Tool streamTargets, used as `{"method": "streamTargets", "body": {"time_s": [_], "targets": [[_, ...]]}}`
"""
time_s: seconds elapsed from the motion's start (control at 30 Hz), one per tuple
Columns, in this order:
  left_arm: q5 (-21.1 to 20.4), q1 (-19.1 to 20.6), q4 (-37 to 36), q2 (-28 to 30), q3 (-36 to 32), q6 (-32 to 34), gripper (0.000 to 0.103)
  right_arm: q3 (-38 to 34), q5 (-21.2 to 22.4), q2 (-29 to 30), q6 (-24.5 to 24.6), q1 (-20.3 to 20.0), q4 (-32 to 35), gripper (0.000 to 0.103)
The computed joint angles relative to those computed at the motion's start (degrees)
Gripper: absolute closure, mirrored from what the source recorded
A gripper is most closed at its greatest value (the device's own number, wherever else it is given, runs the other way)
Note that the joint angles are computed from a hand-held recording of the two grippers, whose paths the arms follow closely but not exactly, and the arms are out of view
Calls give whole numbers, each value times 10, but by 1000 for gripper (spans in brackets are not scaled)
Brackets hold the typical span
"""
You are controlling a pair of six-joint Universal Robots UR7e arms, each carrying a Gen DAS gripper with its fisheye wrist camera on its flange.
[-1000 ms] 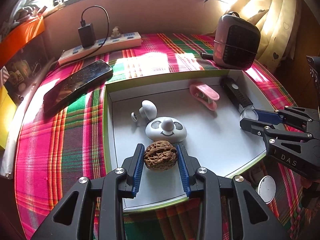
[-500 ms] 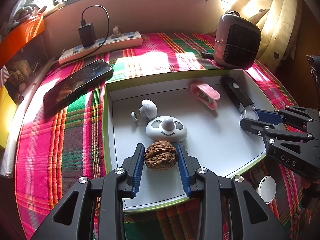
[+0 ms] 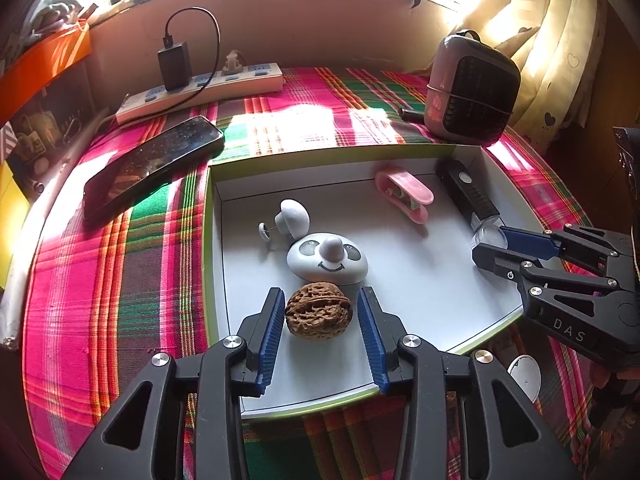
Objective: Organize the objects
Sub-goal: 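Carry the walnut and jar over the tray rim and open both grippers inside, then withdraw both grippers from the tray toward the remaining items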
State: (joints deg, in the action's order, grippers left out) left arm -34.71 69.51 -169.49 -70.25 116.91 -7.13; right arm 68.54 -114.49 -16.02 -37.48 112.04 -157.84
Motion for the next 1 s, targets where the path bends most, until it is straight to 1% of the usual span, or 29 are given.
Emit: {"method": "streamTargets", "body": {"time_s": [0.13, 0.2, 0.3, 0.4, 0.43, 0.53, 0.73, 0.83, 0.93, 1.0], "targets": [[-7, 0, -3, -3, 3, -4, 65, 4, 3, -3, 3, -1, -3, 70], [-7, -2, -3, -4, 5, -7, 65, 6, 5, -5, 5, -1, -6, 67], [-8, -5, -18, -7, 11, -3, 65, 12, 6, -8, 7, 0, -13, 65], [12, -11, -27, -5, 15, 3, 64, 18, 8, -11, 9, 0, -18, 65], [15, -12, -30, -5, 17, 4, 64, 21, 9, -12, 9, 1, -22, 65], [5, -14, -29, -13, 25, -5, 63, 33, 13, -18, 10, 2, -35, 65], [26, -30, -44, -20, 44, -8, 63, 64, 21, -36, 8, 3, -68, 65], [55, -42, -53, -18, 54, -4, 63, 80, 22, -44, 7, 3, -83, 65], [49, -47, -50, -27, 64, -16, 63, 93, 25, -52, 10, 3, -92, 65], [54, -53, -54, -30, 71, -17, 63, 104, 29, -58, 11, 3, -101, 65]]}}
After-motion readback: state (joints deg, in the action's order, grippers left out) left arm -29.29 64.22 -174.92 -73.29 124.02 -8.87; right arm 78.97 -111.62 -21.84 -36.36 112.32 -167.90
